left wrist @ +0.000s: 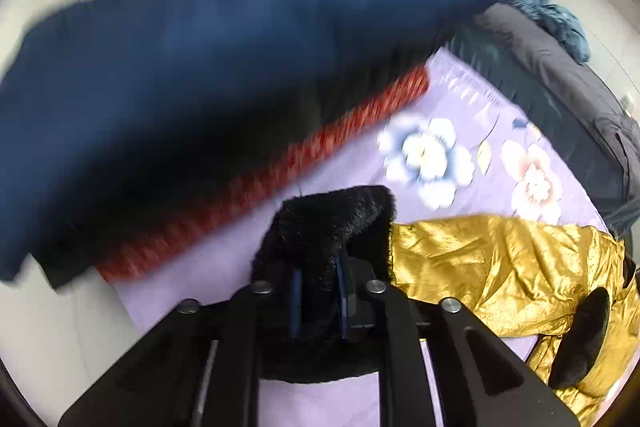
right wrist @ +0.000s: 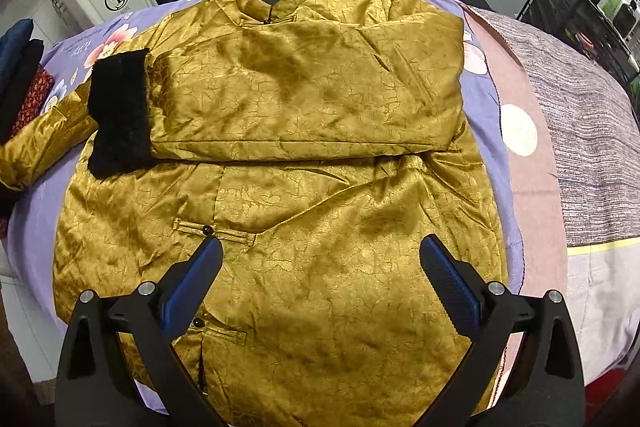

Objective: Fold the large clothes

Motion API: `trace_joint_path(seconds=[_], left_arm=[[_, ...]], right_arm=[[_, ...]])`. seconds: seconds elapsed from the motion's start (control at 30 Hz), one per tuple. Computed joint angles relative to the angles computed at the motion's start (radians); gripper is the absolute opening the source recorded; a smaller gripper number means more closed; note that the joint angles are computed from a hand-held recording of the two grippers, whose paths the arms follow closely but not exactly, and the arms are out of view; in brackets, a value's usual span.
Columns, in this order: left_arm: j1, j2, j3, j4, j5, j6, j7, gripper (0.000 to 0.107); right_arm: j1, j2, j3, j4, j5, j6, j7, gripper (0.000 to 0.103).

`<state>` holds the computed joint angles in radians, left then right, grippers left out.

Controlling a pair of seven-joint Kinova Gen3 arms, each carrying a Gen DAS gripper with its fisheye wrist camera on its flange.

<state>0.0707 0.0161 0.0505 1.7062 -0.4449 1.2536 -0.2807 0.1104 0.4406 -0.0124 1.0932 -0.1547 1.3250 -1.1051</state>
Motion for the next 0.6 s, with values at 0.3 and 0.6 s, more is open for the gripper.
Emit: trace_joint_path(seconds=[0.3, 0.6], left_arm=[[-0.139, -0.307, 0.168, 0.266, -0.073, -0.195, 0.281, 0.095], [-0.050, -0.222, 0.098, 0.350, 0.029, -0.235, 0.119, 0.095]], right_arm=[[0.006, 0.005, 0.014, -0.012, 0.008, 0.022, -0.057, 0.098], [-0.029, 0.013, -0.008, -0.016, 0.025, 0.045, -0.030, 0.098]])
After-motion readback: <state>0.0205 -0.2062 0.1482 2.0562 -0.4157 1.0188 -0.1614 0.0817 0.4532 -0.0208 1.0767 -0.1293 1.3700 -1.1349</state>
